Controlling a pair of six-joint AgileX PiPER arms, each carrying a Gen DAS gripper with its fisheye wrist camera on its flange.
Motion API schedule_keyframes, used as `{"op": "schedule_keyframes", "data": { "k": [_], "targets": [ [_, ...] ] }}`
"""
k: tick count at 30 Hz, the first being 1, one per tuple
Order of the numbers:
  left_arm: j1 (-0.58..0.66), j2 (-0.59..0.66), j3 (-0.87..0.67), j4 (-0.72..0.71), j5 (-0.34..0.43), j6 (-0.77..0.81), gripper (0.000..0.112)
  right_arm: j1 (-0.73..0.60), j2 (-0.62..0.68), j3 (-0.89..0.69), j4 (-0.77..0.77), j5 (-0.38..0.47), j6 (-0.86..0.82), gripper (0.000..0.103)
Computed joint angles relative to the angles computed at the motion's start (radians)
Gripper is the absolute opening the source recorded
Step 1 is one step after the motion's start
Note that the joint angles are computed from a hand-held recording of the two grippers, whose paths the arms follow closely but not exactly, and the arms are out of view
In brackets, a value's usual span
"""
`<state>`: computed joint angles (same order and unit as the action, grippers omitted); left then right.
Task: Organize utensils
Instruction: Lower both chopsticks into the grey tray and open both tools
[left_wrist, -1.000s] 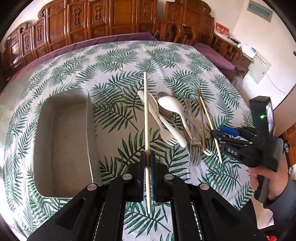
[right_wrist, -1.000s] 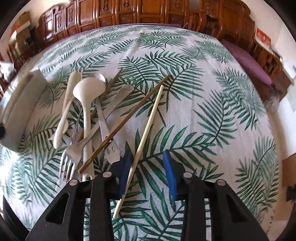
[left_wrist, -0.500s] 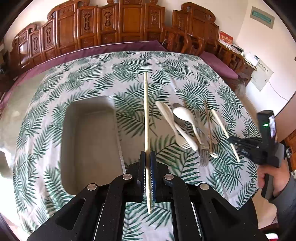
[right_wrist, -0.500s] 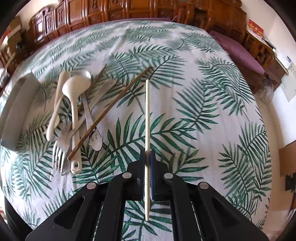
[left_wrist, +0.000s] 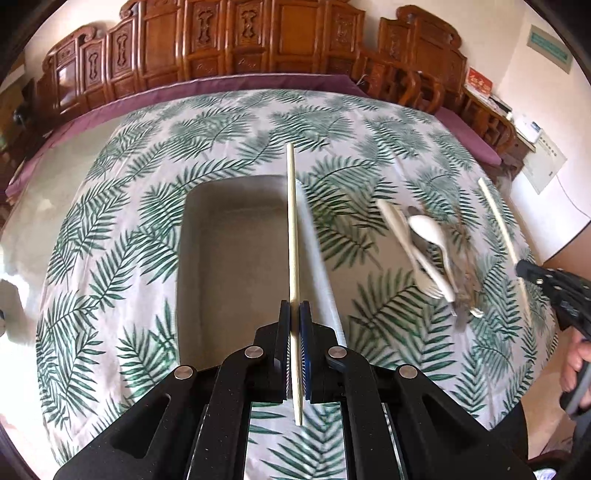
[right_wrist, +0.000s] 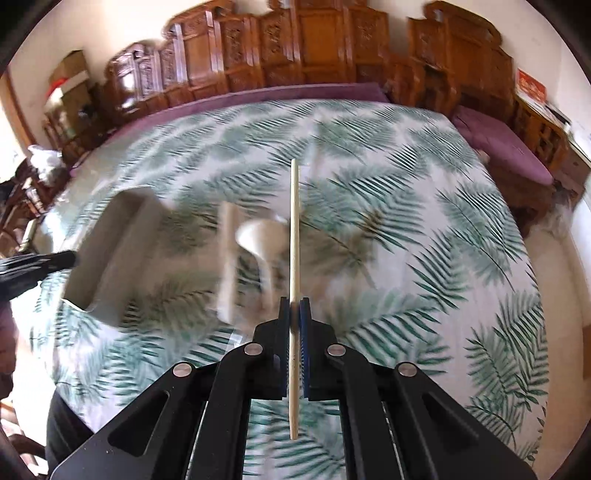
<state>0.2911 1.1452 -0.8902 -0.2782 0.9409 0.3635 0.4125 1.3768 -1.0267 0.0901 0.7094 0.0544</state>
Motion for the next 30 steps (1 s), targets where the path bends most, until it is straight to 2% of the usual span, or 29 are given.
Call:
{"op": "schedule_keyframes", "data": {
  "k": [8, 18, 20, 24, 28, 30],
  "targets": [
    [0.082, 0.113, -0.013, -0.03, -0.011, 0.101, 0.004, 0.158, 0.051, -0.142, 0.005, 0.03, 0.059, 0.006],
    [0.09, 0.196, -0.026, -0.015, -0.043, 0.115, 0.004, 0.275, 0.145, -0.269, 0.014, 0.041, 0.098, 0.006],
    [0.095, 0.194, -0.028, -0.011, -0.044, 0.119, 0.005, 0.291, 0.166, -0.288, 0.009, 0.042, 0.107, 0.006],
    [0.14, 0.157, -0.028, -0.037, -0.031, 0.164, 0.016, 0.328, 0.213, -0.323, 0.006, 0.039, 0.126, 0.006],
    [0.213, 0.113, -0.041, -0.08, 0.014, 0.221, 0.018, 0.352, 0.264, -0.361, 0.037, 0.035, 0.13, 0.006],
    [0.259, 0.081, -0.047, -0.104, 0.039, 0.258, 0.022, 0.36, 0.292, -0.38, 0.053, 0.031, 0.13, 0.006]
  ]
}}
